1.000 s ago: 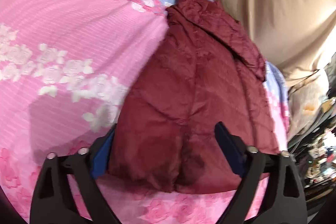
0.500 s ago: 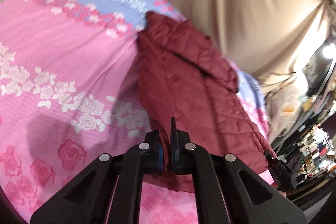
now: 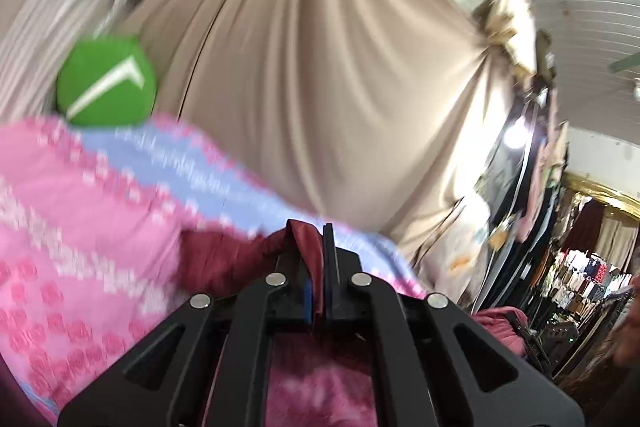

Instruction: Fold large clothes

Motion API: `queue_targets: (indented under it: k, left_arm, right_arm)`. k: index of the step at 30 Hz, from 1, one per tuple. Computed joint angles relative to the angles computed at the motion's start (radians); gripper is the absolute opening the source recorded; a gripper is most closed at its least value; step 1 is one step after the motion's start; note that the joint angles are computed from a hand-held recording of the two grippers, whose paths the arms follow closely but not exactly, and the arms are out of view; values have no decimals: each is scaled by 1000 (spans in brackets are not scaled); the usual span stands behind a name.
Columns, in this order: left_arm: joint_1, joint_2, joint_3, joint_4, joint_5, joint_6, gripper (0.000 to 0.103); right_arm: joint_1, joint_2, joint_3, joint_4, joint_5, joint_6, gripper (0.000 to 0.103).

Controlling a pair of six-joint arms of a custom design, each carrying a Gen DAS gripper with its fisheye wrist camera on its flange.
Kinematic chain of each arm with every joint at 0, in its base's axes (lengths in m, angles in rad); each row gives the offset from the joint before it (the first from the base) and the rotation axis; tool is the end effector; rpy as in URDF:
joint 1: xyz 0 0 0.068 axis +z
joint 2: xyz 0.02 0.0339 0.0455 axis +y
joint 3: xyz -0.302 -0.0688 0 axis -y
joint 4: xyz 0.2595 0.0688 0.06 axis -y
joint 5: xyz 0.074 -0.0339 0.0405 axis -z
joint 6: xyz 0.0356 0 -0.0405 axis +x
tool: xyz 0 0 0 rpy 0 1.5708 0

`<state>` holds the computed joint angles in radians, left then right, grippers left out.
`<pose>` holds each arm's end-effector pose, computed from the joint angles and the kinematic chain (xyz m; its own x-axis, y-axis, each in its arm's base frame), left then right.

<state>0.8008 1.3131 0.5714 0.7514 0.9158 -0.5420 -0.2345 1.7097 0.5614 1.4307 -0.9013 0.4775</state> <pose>0.2086 0.1746 0.2754 -0.0534 -0.5065 -0.8606 0.1018 0.8546 -0.5092 0.3131 -0.0461 0.2273 -0.0296 0.3003 -0.9534 -0.6470 0.7213 0.2473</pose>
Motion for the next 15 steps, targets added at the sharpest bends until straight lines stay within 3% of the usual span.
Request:
queue_targets:
  k: [3, 5, 9, 15]
  left_arm:
    - [3, -43, 27, -59, -3, 19, 2]
    - [-39, -7, 85, -135, -36, 63, 3]
    - [-166, 168, 255, -297, -199, 163, 3]
    - [-314, 602, 676, -543, -430, 232, 3]
  right_arm:
    - [-22, 0, 8, 101, -15, 126, 5]
    - [-6, 24, 64, 61, 2, 159, 5]
    - [73, 113, 306, -338, 96, 52, 5]
    - [180, 362, 760, -881, 261, -73, 5]
